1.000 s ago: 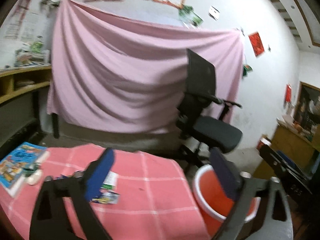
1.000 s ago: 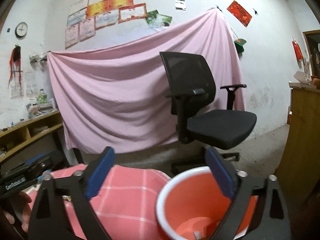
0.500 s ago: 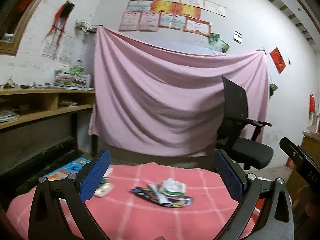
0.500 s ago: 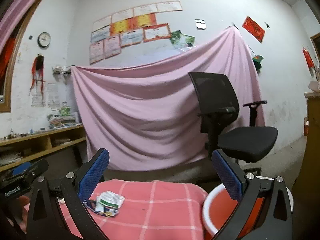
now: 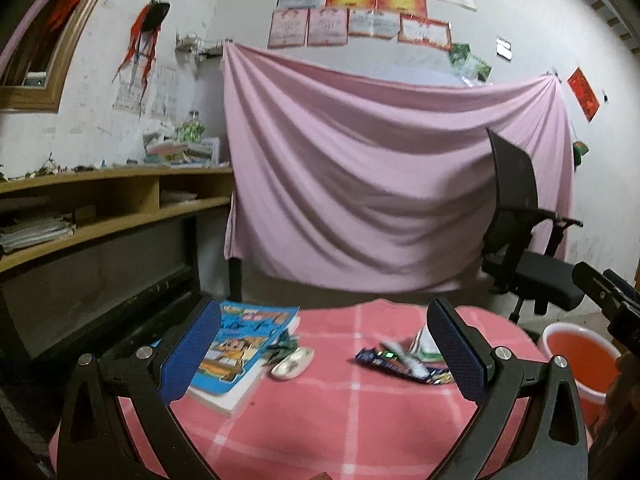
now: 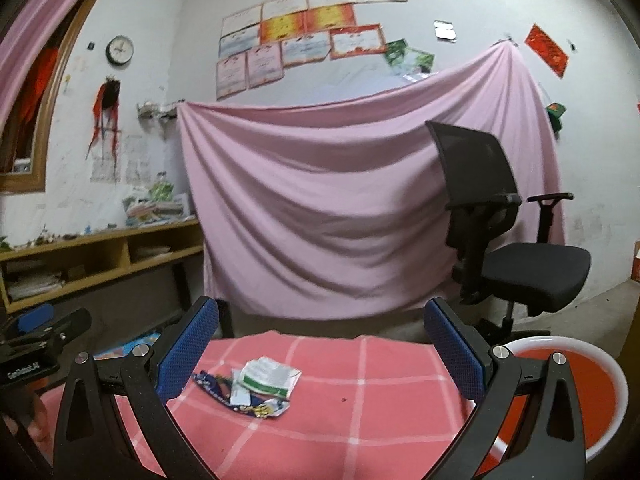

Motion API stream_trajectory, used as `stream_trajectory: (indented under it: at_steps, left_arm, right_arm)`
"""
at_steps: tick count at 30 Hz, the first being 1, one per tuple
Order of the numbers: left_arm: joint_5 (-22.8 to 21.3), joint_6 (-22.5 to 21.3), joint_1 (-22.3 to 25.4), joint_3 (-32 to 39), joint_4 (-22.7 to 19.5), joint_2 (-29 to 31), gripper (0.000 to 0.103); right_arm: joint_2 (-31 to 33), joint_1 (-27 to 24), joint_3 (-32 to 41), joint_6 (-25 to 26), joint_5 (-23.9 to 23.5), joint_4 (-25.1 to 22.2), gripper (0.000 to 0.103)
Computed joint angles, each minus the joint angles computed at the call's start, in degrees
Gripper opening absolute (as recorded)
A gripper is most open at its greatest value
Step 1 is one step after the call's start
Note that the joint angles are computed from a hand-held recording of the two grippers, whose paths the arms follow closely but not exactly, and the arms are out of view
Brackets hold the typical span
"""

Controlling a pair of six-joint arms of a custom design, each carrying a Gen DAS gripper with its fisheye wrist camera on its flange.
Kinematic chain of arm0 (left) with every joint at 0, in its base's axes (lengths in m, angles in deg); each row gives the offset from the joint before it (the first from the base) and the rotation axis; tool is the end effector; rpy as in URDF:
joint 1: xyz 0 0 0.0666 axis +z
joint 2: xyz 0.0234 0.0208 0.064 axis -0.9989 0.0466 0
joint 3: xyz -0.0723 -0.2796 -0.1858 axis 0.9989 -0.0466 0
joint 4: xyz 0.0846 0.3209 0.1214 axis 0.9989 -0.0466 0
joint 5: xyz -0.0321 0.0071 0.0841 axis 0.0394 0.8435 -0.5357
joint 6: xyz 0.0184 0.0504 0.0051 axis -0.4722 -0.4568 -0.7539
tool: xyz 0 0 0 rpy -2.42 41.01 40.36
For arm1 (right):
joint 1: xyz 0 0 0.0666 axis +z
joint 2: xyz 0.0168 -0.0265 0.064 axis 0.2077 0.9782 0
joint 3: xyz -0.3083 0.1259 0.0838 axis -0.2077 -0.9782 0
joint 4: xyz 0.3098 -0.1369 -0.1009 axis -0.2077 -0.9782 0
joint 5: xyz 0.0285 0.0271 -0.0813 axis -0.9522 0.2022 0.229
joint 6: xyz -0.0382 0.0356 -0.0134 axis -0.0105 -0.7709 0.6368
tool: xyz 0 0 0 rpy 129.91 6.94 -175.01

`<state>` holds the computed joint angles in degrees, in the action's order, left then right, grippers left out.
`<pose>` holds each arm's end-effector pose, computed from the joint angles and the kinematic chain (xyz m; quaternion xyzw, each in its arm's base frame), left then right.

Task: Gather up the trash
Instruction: 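Move both tools back over the table toward the remaining wrappers, then grasp the folded blue wrapper with the left gripper while the right grasps the green-white packet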

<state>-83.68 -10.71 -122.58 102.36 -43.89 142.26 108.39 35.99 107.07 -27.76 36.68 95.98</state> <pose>0.4598 -0.2890 0.2941 -0.2005 0.7618 0.1037 0.6073 0.5831 0.2675 0.2902 -0.2167 0.7252 0.2231 0.6143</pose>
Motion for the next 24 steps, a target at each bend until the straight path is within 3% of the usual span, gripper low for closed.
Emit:
stream_trajectory:
  at_steps: [8, 17, 24]
  left_arm:
    - [6.4, 6.7, 3.6, 1.9, -9.3, 2.1, 0.101]
    - [12.0, 8.0, 7.4, 1.6, -10.2, 2.6, 0.099]
    - [17.2, 7.8, 10.4, 3.1, -13.0, 3.6, 0.09]
  right_arm:
    - [4.0, 0.8, 5.5, 1.5, -0.8, -6.9, 0.103]
    - [9.4, 2.0, 14.2, 2.5, -1.0, -16.3, 0.103]
    - [16.9, 4.0, 28.1, 4.4, 0.2, -29.9, 0.103]
